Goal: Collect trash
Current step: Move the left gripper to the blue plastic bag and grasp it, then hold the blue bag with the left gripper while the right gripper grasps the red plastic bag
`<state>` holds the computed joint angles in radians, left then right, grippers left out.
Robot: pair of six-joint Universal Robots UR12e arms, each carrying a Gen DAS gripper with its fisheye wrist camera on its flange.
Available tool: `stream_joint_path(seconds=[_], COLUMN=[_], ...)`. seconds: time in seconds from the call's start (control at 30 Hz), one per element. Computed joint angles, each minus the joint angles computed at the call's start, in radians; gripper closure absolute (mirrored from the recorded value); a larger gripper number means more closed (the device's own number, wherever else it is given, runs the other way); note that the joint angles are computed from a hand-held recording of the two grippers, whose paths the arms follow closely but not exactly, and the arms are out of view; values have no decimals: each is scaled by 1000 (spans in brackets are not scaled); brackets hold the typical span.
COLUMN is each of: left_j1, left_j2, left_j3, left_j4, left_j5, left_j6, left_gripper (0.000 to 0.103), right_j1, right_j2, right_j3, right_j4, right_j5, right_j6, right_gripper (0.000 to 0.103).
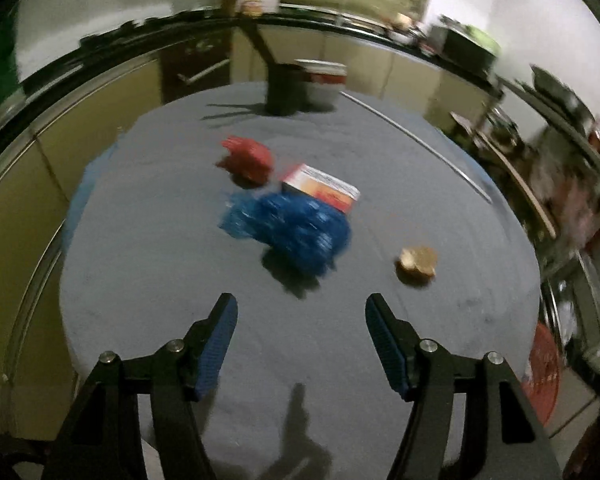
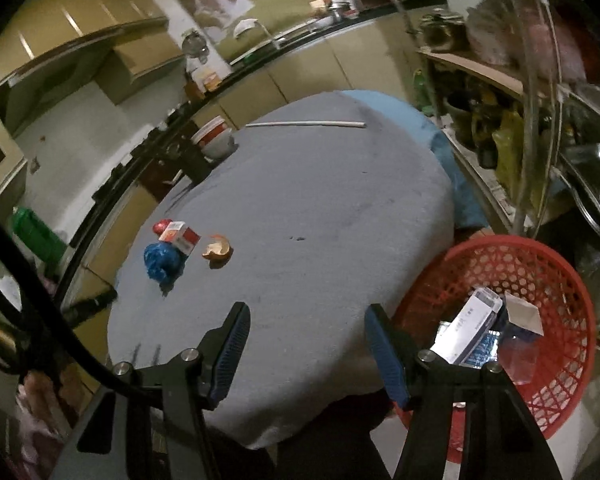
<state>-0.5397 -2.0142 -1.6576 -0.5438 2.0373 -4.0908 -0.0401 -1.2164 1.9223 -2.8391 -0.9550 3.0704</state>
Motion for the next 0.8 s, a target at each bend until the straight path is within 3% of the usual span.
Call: stream_joint_path(seconds=[0.13, 0.3, 0.6, 0.63, 0.67, 0.7, 0.73, 0.8], left_j1=[20, 54, 95, 99, 102, 108, 111, 114], left_j2=[1, -35, -100, -104, -105, -104, -102, -90], left_j3=[-1, 37, 81, 69, 59, 46, 26, -13], left_j4=[23, 71, 108, 133, 149, 152, 189, 264], left_j5=[-14, -90, -152, -162, -171, -191, -201, -216], left_j6=[-36, -60, -136, -147, -154, -171, -182, -189], left_gripper=[32, 31, 31, 36, 57, 63, 63, 74], right_j1=[-11, -28, -26, -24, -21, -17, -11, 5], right_j2=[6, 14, 20, 21, 22, 24, 26, 33], right_j3=[0, -2, -9, -12, -16, -20, -27, -47], right_j4=[12, 18, 38, 41, 46, 52, 61, 81], right_j5=[0, 10, 9, 9, 8, 7, 6, 6], right_j6=[30, 65, 57, 54, 47, 39, 27, -6], right_gripper=[39, 39, 39, 39, 39, 39, 39, 41])
